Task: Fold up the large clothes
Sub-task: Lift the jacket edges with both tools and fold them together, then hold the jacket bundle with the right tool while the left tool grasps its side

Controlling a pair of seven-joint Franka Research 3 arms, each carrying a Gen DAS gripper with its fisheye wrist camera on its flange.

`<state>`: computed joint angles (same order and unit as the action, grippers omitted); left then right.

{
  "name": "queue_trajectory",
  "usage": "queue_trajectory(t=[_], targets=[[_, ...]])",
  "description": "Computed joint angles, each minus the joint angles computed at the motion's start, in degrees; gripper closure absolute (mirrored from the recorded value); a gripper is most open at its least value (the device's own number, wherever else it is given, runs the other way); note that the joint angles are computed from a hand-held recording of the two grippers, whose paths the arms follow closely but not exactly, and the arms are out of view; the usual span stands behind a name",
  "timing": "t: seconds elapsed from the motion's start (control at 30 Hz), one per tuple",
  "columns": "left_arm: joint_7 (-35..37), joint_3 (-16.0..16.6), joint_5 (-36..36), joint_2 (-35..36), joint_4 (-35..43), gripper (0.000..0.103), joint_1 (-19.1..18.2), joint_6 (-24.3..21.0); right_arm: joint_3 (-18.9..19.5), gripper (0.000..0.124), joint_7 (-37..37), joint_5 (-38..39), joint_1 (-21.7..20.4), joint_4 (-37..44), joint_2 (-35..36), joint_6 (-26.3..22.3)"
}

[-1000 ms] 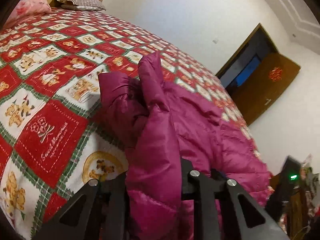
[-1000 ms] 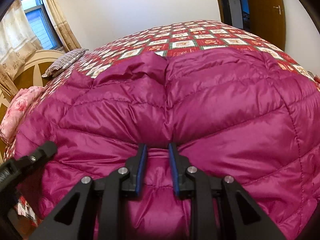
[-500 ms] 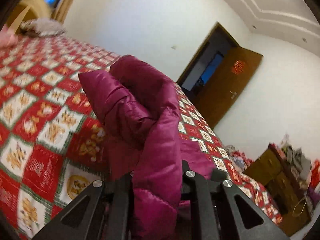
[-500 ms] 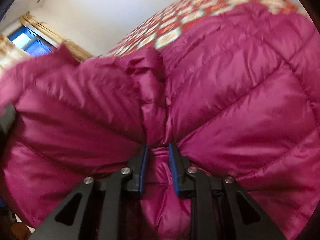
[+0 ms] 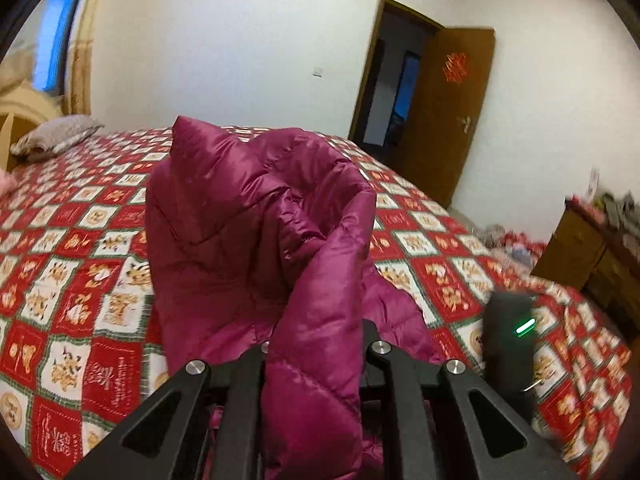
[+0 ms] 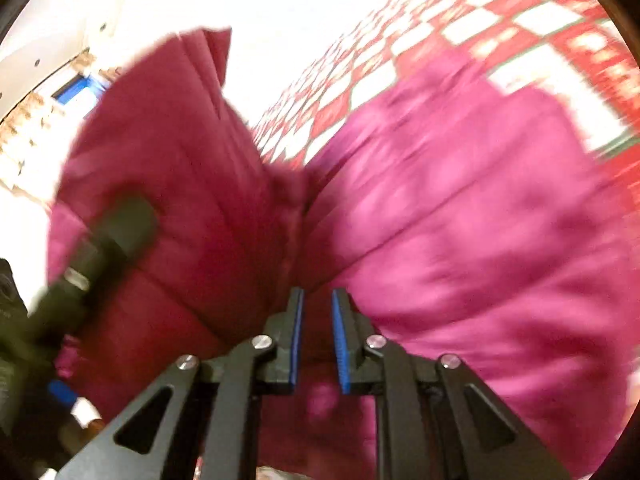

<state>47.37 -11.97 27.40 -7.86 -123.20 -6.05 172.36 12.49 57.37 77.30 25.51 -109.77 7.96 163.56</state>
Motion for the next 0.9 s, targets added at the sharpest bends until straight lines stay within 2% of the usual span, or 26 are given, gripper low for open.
queue_trajectory(t=[0.17, 0.3, 0.37, 0.43, 0.57, 0.67, 0.8, 0.83, 0.87, 0.9], targets=[[2.1, -1.0, 1.2, 4.1, 3.1, 0.091, -2.0, -3.3, -2.5, 0.1, 3.2, -3.0, -1.5, -6.0, -5.4, 4.9], [3.2, -1.2, 2.5, 7.1, 5.0, 0.091, -4.0, -5.9, -3.6, 0.07, 3.1, -2.6, -1.6, -8.8, -8.1, 8.1], [3.3, -1.0, 3.2, 8.2, 5.6, 0.09, -4.8, -6.7, -4.2, 0.069, 4.0, -4.7, -1.6, -9.8, -9.1, 9.3], [4.5, -0.9, 3.3, 9.5, 6.2, 0.091, -5.6, -7.1, -4.8, 0.069, 4.9, -6.8, -1.8, -9.9, -9.5, 9.0], [6.9, -0.6, 2.2, 10.7, 6.1, 0.091, -6.6, -6.4, -5.9, 0.069, -0.1, -4.2, -2.2, -9.0, -9.9, 6.6], [6.6, -0.2, 3.8, 11.5, 5.9, 0.091, -7.3, -5.5, -6.1, 0.06, 0.6, -8.0, -2.9, -8.0, -9.4, 3.8], [4.8, 0.5, 8.2, 11.7, 5.8, 0.091, -8.0, -5.8, -6.1, 0.06, 2.4, -14.7, -4.0, -3.7, -5.7, -1.4], [5.1, 0.4, 7.8, 11.6, 5.6, 0.091, -7.9, -5.7, -6.2, 0.065, 5.2, -19.1, -4.2, -2.3, -4.3, -2.9], [5.5, 0.4, 7.4, 11.5, 5.5, 0.091, -7.9, -5.6, -6.2, 0.075, 9.4, -25.5, -4.0, -1.6, -3.3, -3.4], [6.9, 0.1, 6.0, 11.4, 5.4, 0.091, -7.7, -5.5, -6.1, 0.1, 11.8, -29.8, -3.9, -1.0, -2.5, -3.6]])
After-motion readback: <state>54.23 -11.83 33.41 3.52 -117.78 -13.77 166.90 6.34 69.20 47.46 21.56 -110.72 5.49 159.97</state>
